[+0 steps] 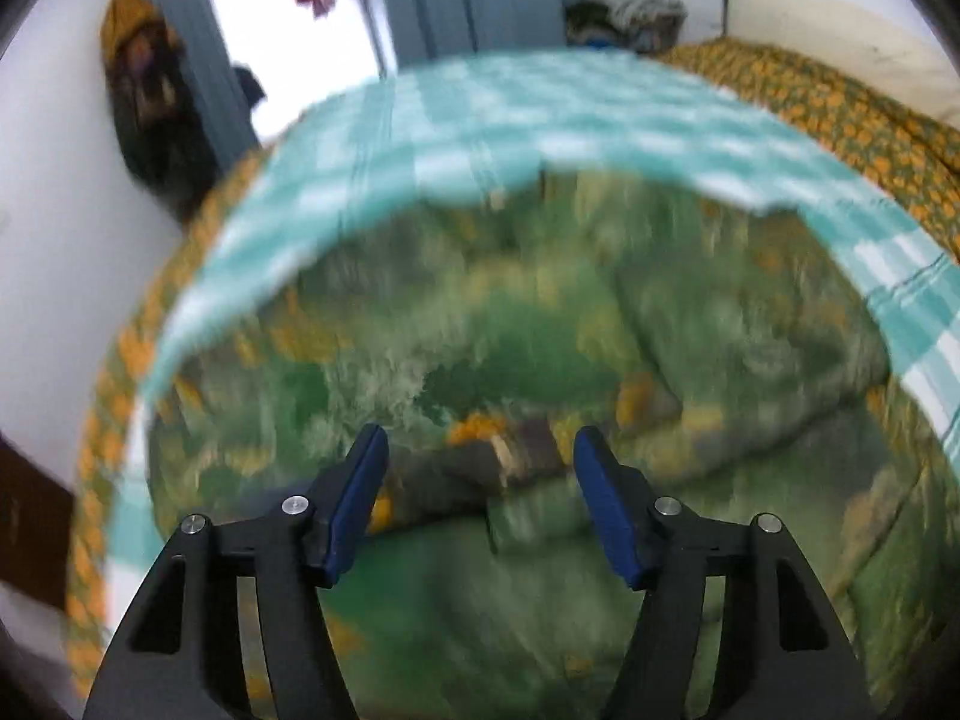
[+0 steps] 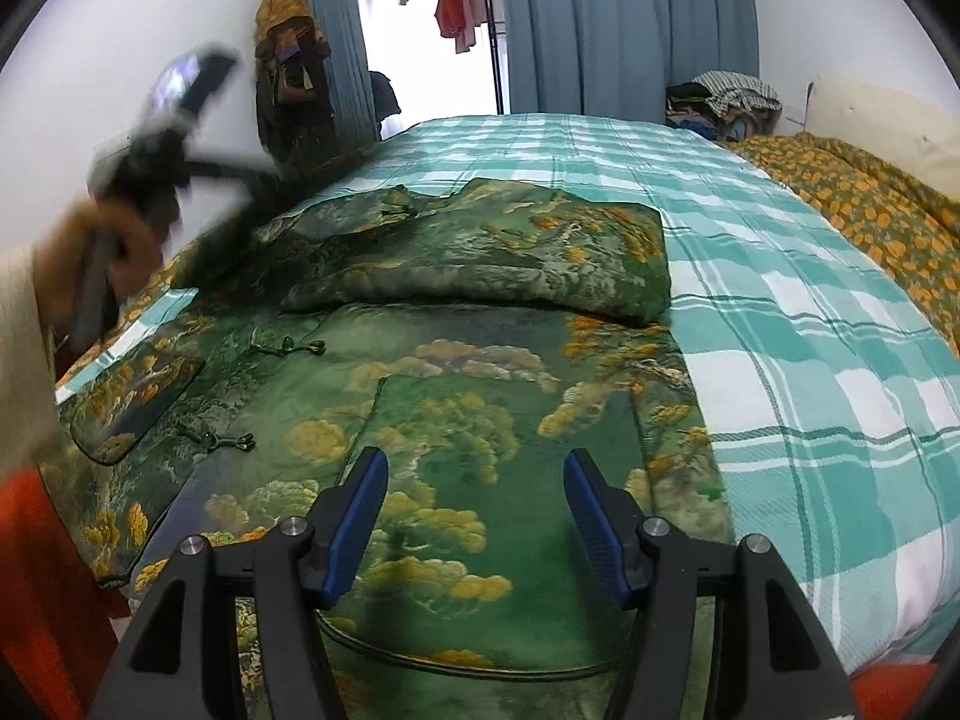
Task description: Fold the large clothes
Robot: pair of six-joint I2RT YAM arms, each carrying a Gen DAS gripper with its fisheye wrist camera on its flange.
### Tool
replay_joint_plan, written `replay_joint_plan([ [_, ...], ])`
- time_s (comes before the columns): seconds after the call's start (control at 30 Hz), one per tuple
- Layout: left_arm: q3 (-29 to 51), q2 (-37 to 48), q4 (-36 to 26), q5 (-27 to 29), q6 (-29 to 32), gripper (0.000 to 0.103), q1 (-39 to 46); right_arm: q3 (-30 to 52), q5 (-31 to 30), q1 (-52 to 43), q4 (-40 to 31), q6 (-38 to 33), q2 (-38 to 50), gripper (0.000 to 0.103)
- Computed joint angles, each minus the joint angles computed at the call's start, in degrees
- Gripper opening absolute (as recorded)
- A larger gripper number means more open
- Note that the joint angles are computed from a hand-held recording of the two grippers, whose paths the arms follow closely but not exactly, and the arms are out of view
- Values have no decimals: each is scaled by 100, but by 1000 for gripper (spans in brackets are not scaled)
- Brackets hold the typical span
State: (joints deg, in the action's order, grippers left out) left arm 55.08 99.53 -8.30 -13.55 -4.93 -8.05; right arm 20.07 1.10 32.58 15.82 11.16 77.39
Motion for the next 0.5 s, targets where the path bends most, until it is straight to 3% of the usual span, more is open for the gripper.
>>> replay_joint_plan([
  [0.1, -838, -462, 95, 460, -429, 70, 283, 180, -509, -380, -199, -16, -5, 62],
  [0.2, -1636, -1072, 222, 709, -531, 74, 745, 1005, -1189, -653, -434, 130, 649, 62],
  [0.37, -2729, -1807, 796, 960, -454, 81, 1417, 3815, -2994, -756, -1026, 1311, 2983, 62],
  [0.5, -3168, -1890, 1265, 1410, -461, 81, 1918, 6248, -2643, -368, -1988, 1755, 4692, 62],
])
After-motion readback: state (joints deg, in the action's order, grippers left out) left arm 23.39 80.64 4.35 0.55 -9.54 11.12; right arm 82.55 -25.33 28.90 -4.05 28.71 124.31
